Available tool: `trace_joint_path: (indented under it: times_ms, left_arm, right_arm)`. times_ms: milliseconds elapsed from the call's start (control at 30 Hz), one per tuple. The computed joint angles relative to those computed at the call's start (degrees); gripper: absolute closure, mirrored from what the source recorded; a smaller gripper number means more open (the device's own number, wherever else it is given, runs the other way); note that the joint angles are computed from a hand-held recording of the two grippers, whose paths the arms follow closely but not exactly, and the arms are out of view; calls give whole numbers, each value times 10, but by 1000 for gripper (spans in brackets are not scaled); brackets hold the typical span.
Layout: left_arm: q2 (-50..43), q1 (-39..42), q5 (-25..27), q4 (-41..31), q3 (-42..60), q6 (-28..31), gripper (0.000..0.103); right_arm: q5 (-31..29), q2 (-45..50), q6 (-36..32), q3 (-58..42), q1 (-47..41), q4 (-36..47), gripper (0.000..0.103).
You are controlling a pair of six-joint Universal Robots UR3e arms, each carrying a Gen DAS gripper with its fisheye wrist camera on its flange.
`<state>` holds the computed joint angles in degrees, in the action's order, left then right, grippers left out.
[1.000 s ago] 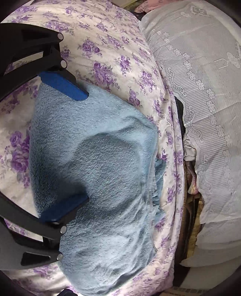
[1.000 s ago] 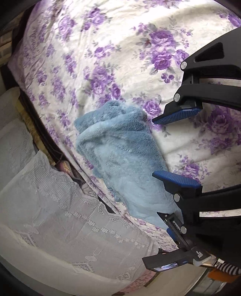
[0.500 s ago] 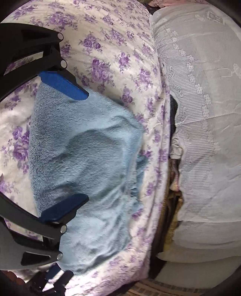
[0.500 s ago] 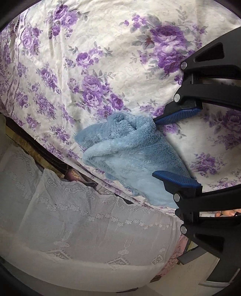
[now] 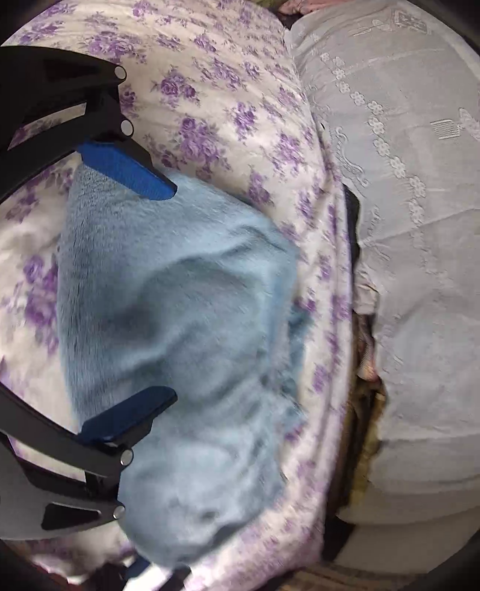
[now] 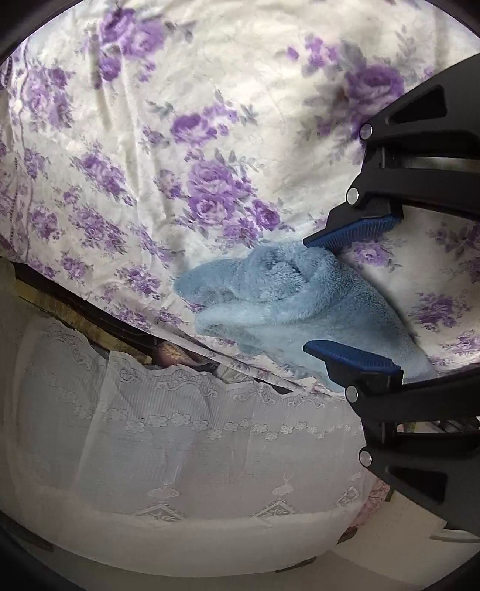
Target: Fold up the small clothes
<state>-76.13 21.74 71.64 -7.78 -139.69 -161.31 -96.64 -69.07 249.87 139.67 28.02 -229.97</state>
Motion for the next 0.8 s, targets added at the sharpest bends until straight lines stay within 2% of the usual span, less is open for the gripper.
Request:
trace_joint_path:
  times_ms: [67,133,167,233,300,333,367,400,433,467,500,533,567,633,667,733,800]
  left_arm:
    - [36,0,-17,-22,-2,-5,5]
    - [21,-32,-6,-27,19,-25,5]
    - [-2,-58,6,-34,37,-32,5]
    - [-70,-112,45,-18,68,-38,5]
    - [-133,-148,92,16,81,-40,4]
    - [-148,-147,91,33,75,-36,4]
    - [-139,-124,59,32,64,-26,4]
    - [-123,-105,37,11,62,-17,4]
    - [-100,-80,16,-10,58,-9,4]
    - [-89,-63,17,1,49,-13,4]
    - [-87,-57,29,16,46,-19,4]
    - [-90,-49,45,31,50,-25,4]
    - [-90,-34,53,38,57,-35,4]
    - [-89,3,22,-1,89,-44,4]
    - [-100,17,5,-36,119,-51,4]
    - [-148,15,2,-84,186,-55,4]
    - [-206,-8,41,-90,242,-74,4]
  right_arm:
    - [-92,-43,-5,-6,40,67,50]
    - [-163,-60,-34,-30,75,100,50]
    - [-153,-63,-63,-45,75,106,50]
    - [-86,-53,-109,-77,56,106,51]
    - [-10,-33,-119,-92,26,97,51]
    - [22,-26,-117,-92,6,104,53]
    - [33,-19,-102,-81,-12,103,62]
    - [55,-6,-89,-63,-33,73,85]
    - [98,11,-69,-24,-73,16,97]
    - [124,20,-55,-1,-96,-16,103]
    - [153,36,-32,24,-121,-70,103]
    - [150,30,-25,32,-122,-75,100]
    - [111,-1,-33,22,-100,-34,97]
    - [42,-58,-90,-37,-52,81,73]
    - [30,-69,-123,-83,-37,132,54]
    - [45,-59,-158,-159,-29,189,52]
    - [86,-18,-160,-242,-36,230,52]
